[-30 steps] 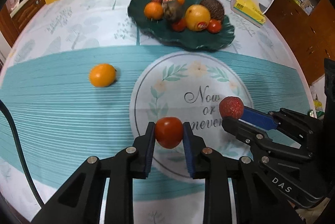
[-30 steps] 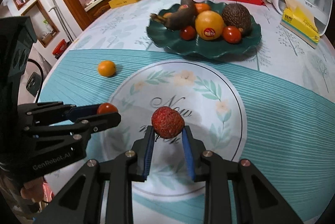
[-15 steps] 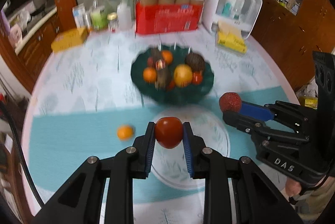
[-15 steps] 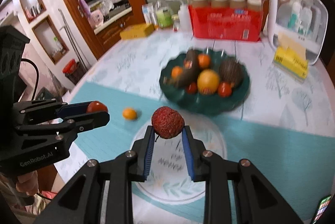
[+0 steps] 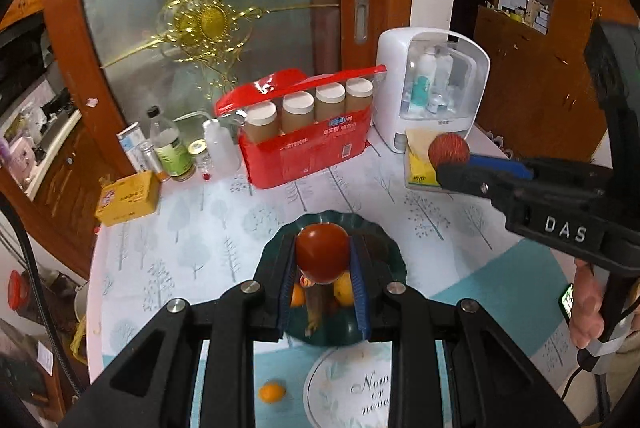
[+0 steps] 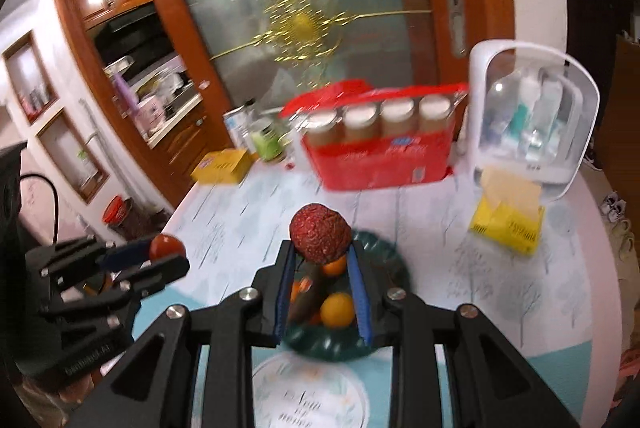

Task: Organize fruits
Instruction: 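Carry tomato and lychee onto the green plate and open both tools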

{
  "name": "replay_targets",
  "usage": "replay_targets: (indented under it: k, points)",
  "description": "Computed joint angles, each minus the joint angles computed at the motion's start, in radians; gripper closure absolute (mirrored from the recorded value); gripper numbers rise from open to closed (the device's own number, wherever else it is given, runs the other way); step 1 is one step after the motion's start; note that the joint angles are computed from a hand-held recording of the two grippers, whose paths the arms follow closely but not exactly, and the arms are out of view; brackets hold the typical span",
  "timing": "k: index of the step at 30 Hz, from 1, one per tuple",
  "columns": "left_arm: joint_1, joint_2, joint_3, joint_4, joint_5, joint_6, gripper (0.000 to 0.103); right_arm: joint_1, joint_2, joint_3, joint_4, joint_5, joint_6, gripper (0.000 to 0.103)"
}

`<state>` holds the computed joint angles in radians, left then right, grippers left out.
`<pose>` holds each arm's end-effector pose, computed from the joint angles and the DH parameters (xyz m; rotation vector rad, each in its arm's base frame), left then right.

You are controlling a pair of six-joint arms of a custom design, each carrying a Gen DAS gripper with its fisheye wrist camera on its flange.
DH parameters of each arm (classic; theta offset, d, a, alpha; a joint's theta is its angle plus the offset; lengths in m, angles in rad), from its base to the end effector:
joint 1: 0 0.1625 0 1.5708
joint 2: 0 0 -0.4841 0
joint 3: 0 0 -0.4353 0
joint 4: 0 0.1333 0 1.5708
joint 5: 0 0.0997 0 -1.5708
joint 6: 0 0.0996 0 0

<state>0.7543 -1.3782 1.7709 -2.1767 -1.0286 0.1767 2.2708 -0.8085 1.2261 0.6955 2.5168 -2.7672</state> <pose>-0.3183 -0.5525 0.4088 1.1928 2.3664 -0.5006 0.4708 -0.4775 0.2398 0.1035 -2.3414 1.0752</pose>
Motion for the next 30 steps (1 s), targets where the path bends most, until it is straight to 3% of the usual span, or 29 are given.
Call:
replay_targets:
  k: [4,19,30]
  points:
    - [0.044,0.086,-0.037,-0.002,-0.027,0.013,0.079,-0.048,0.02,-0.037,0.01,-0.001,-0.035,0.076]
    - [0.207,0.298,-0.038,-0.039,-0.078,0.041,0.079,-0.282,0.145,-0.035,0.049,-0.169,0.001,0.076]
    - [0.246,0.34,-0.045,-0.056,-0.091,0.056,0.077,-0.339,0.195,-0.065,0.043,-0.196,-0.048,0.075]
